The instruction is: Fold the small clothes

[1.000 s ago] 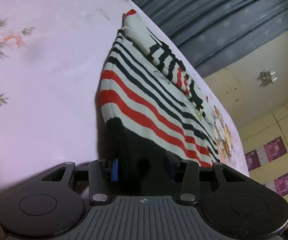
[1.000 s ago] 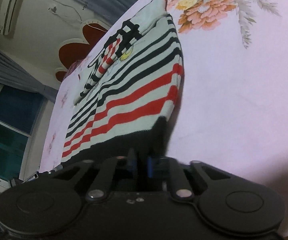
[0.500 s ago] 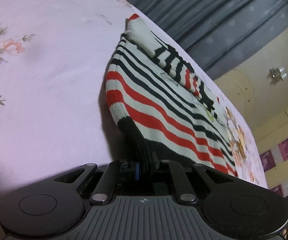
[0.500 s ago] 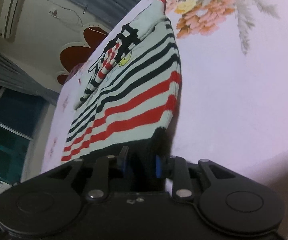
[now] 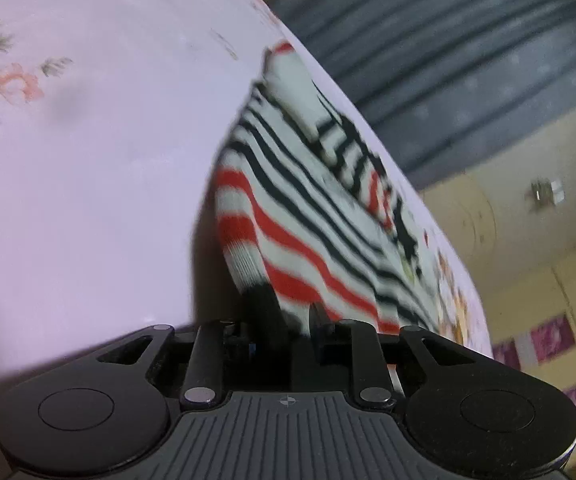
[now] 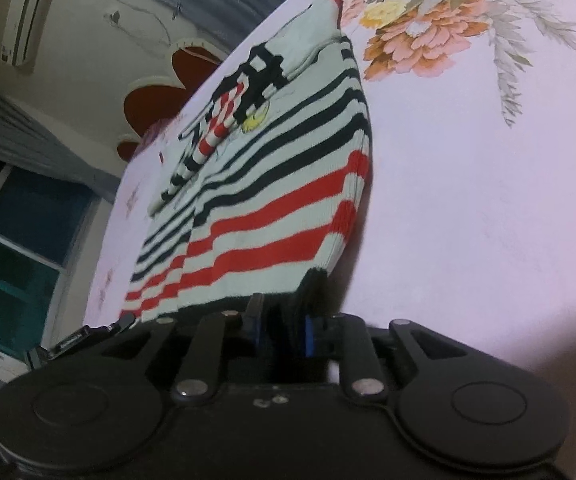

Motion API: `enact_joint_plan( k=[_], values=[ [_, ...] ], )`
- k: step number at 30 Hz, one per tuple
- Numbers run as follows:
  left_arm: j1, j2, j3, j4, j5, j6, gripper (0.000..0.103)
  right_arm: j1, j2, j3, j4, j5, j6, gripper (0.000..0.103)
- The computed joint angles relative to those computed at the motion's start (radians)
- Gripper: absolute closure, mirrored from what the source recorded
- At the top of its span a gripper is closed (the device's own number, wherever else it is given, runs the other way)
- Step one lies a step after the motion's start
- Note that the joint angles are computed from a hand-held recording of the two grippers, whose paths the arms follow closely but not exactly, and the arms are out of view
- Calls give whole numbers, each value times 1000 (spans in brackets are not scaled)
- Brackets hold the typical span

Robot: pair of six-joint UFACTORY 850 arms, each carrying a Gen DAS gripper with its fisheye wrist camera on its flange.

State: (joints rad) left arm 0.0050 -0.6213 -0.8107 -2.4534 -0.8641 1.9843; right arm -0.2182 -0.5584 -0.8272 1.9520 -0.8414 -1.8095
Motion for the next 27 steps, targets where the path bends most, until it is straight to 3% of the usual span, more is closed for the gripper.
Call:
enact_joint_plan(
  k=[2,3,4,5,8,10,13,15,16,19,23,27],
  values=[
    [-18,26,25,-13,34,76,80,-2,1,4,-15,-5,4,85],
    [-32,40,37,-47,58,135,83,-5,2,8,-18,-9,2,93],
    [-43,50,43,-73,78,182,95,-4,4,12,-14,-2,-10,97],
    [-53,57,45,-100,107,217,98,-2,4,13,-9,9,-24,98],
    [-40,85,94,-176,13,221,98,-11,28,41,42,-21,-74,98],
    [-32,105,125,-226,-21,229,98,-34,72,75,73,-92,-127,98],
    [-37,85,92,-205,95,250,98,-15,81,46,53,34,-153,98],
    [-25,76,84,-167,67,195,98,2,39,-5,-24,121,-58,98],
    [-18,80,86,-153,44,171,98,2,37,-8,-25,115,-62,98],
    [6,92,83,-120,-41,107,98,-28,52,2,36,-9,-44,98],
    [29,74,-25,-74,-74,39,98,-18,56,-70,93,-47,-39,98],
    [29,-13,-253,-18,6,-63,98,19,0,-232,165,-9,12,98]
  ],
)
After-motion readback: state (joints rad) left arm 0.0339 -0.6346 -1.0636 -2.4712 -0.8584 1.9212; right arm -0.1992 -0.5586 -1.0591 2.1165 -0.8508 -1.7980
